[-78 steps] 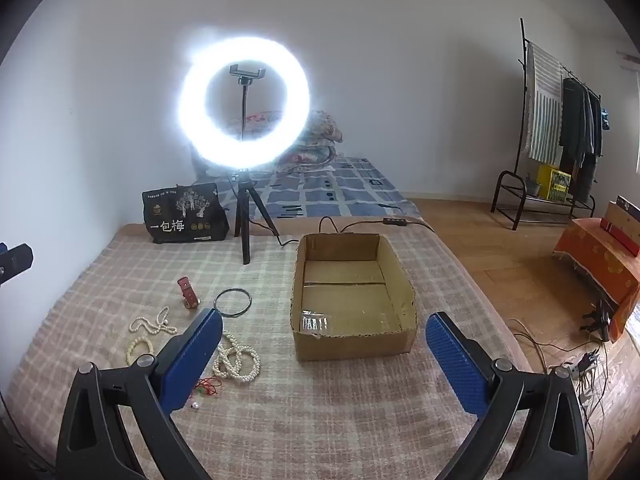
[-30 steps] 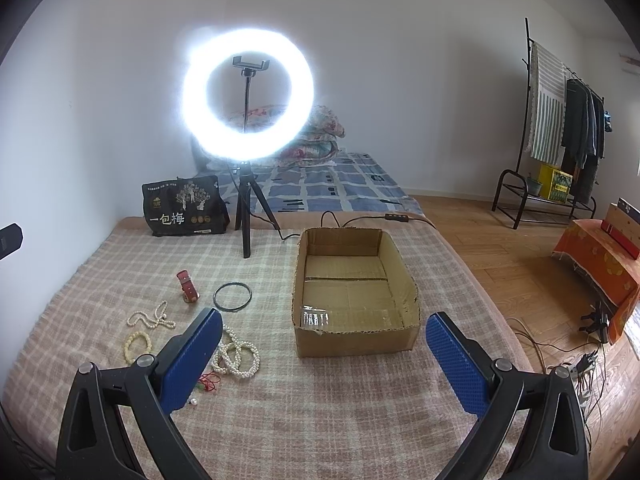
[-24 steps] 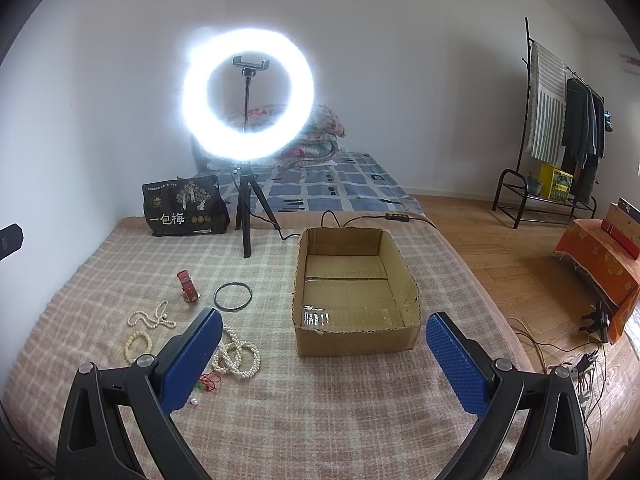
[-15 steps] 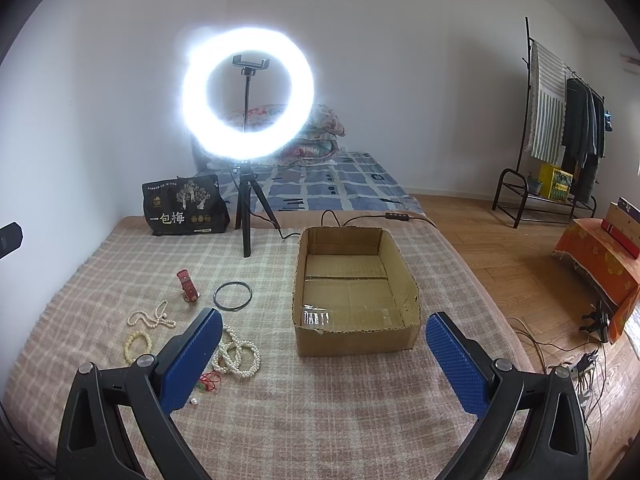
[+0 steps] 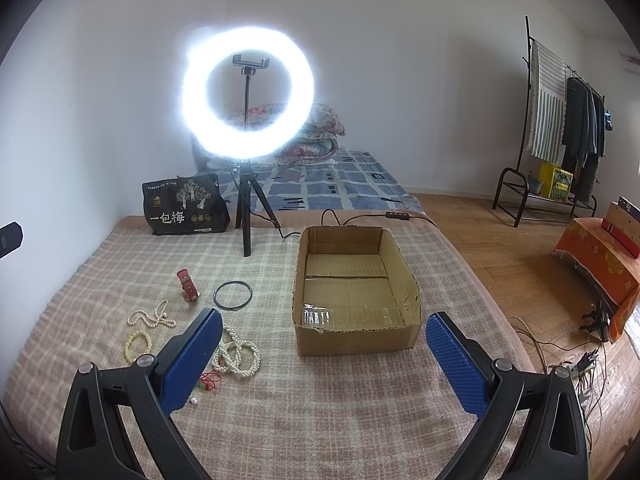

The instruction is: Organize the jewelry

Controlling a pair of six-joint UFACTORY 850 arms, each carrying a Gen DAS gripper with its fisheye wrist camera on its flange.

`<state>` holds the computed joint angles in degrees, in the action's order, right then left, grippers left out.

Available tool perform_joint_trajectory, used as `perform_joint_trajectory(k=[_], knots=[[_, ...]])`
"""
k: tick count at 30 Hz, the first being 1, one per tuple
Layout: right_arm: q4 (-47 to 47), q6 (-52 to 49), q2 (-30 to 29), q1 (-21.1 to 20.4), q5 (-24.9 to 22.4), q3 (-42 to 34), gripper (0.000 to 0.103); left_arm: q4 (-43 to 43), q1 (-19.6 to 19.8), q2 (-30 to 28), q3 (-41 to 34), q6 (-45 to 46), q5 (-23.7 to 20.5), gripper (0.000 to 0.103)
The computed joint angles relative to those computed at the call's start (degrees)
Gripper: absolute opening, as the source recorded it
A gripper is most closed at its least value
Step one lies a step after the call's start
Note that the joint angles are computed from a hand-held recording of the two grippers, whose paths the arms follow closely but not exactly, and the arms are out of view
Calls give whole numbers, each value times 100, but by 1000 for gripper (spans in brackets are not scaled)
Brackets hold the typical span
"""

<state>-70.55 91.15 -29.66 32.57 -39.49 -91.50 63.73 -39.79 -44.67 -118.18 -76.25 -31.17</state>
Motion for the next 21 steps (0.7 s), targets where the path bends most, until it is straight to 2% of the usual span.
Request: perform_joint_trajectory(k=[21], knots=[[118, -168, -111, 41, 36, -144, 103, -182, 7, -76, -67, 108, -122, 103]])
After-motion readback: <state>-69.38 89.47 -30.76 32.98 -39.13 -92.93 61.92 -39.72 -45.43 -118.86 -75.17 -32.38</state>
